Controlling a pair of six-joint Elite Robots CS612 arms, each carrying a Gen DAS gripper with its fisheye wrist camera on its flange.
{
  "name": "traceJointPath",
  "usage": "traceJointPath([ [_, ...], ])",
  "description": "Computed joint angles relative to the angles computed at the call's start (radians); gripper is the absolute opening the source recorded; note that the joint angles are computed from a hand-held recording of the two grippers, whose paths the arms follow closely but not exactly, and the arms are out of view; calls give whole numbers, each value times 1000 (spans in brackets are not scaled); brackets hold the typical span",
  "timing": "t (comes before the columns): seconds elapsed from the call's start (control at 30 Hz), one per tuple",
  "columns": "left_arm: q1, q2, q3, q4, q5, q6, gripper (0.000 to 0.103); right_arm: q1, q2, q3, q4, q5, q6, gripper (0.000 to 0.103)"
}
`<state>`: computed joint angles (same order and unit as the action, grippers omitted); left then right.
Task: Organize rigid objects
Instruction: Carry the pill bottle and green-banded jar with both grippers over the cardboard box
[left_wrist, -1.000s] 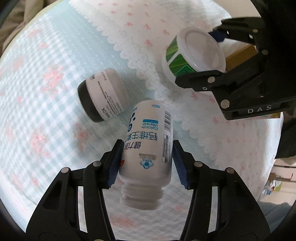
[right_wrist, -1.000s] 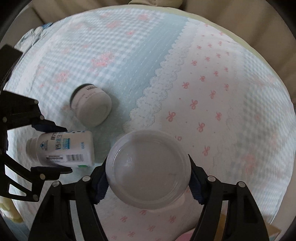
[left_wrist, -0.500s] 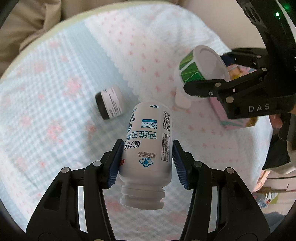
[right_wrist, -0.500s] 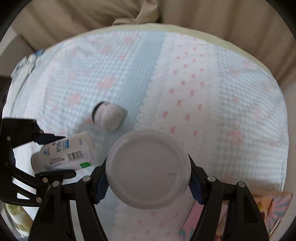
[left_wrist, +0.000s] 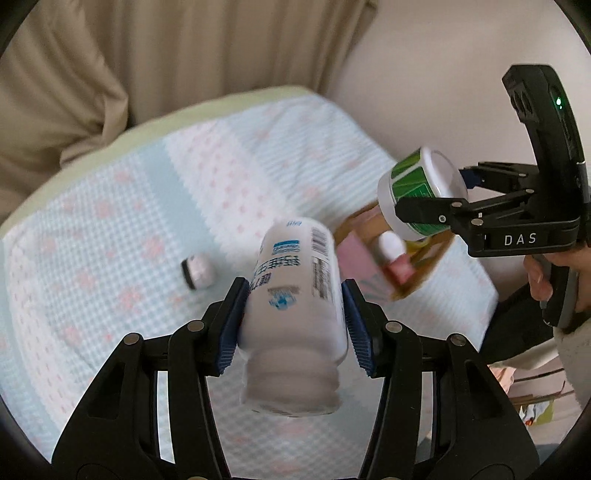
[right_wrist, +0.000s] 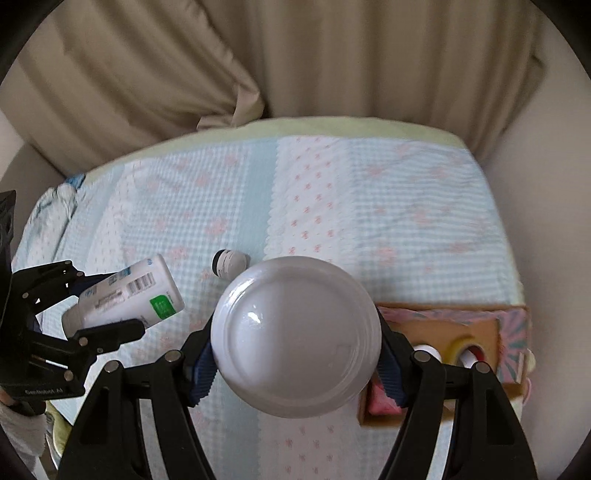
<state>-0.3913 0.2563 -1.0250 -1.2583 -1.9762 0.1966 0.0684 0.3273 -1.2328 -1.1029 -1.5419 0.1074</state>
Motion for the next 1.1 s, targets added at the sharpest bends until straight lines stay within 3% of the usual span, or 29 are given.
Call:
traceJointPath([
  [0.23,-39,1,-26,-9,-23,-29,47,-33,4,-109,74,-32,11,68],
  [0.37,-67,14,-37,-20,-32,-82,47,-71,23,-174,118,-7,21,68],
  [0.6,-129,16,-15,-46,23,-146,47,-146,49,-240,188,42,-31,68],
  [1.1,-226,-20,202,-146,90,-296,47,-283,123,-253,286,46,-205,68],
])
